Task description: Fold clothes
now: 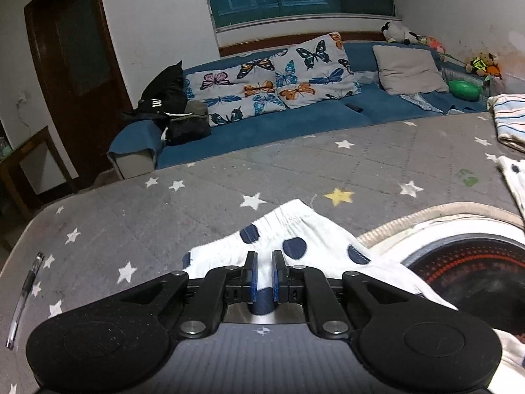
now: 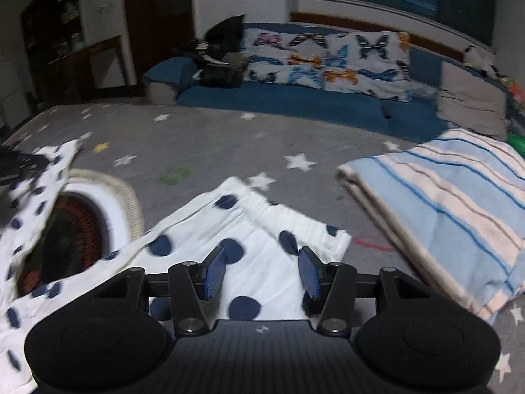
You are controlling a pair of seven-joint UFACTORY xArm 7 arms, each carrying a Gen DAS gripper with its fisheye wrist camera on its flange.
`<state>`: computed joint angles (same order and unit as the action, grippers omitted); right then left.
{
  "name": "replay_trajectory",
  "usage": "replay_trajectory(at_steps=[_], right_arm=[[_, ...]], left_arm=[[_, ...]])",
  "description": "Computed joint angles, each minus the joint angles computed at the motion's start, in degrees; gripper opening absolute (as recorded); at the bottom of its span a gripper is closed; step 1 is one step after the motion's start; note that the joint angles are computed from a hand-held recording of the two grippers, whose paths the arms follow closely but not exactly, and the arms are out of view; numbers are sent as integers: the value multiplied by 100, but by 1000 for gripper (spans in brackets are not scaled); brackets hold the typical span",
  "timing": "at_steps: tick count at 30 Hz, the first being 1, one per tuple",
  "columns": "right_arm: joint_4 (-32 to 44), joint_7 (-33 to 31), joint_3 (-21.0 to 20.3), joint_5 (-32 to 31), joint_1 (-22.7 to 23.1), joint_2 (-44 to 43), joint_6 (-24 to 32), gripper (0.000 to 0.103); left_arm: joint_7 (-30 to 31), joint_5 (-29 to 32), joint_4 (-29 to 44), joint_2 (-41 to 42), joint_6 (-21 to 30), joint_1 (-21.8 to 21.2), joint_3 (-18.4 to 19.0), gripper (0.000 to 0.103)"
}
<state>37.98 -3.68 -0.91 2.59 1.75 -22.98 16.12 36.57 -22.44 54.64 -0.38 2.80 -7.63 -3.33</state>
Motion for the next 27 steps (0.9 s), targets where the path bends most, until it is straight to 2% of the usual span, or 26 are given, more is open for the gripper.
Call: replay_trajectory(at_steps=[1, 3, 4, 6, 7, 11, 16, 18, 23, 27], right_arm=[[9, 188, 146, -160, -198, 40, -54, 49], [53, 249, 165, -253, -252, 67, -18, 49], [47, 212, 141, -260, -215, 18, 22, 49], [29, 101, 82, -237, -116, -103, 108, 50], [22, 43, 59, -222, -73, -163, 152, 51], [-57, -422, -80, 18, 312, -641, 732, 53], [-439, -566, 91, 183, 580, -1489, 1356, 54], [-636, -518, 196, 212, 661, -1858, 1545, 54], [-1116, -176, 483, 141, 730, -2661, 1928, 54], [-1475, 178, 695, -84, 633, -3268, 2210, 54]], left_arm=[[19, -36, 10, 25, -32, 1, 2, 11], [-19, -34, -9, 14, -54, 12, -6, 12], [-91, 29, -24, 3, -63, 17, -5, 13], [-204, 131, -82, -75, -55, 17, 0, 27], [-200, 118, -130, -143, -52, -4, 11, 30], [354, -440, -374, -571, 127, -356, 222, 32], [724, -751, -941, -1457, 688, -855, 579, 34], [665, -638, -1225, -1844, 883, -950, 597, 40], [473, -347, -2023, -3037, 1533, -1230, 668, 43], [252, -138, -2635, -4104, 2242, -1390, 708, 44]])
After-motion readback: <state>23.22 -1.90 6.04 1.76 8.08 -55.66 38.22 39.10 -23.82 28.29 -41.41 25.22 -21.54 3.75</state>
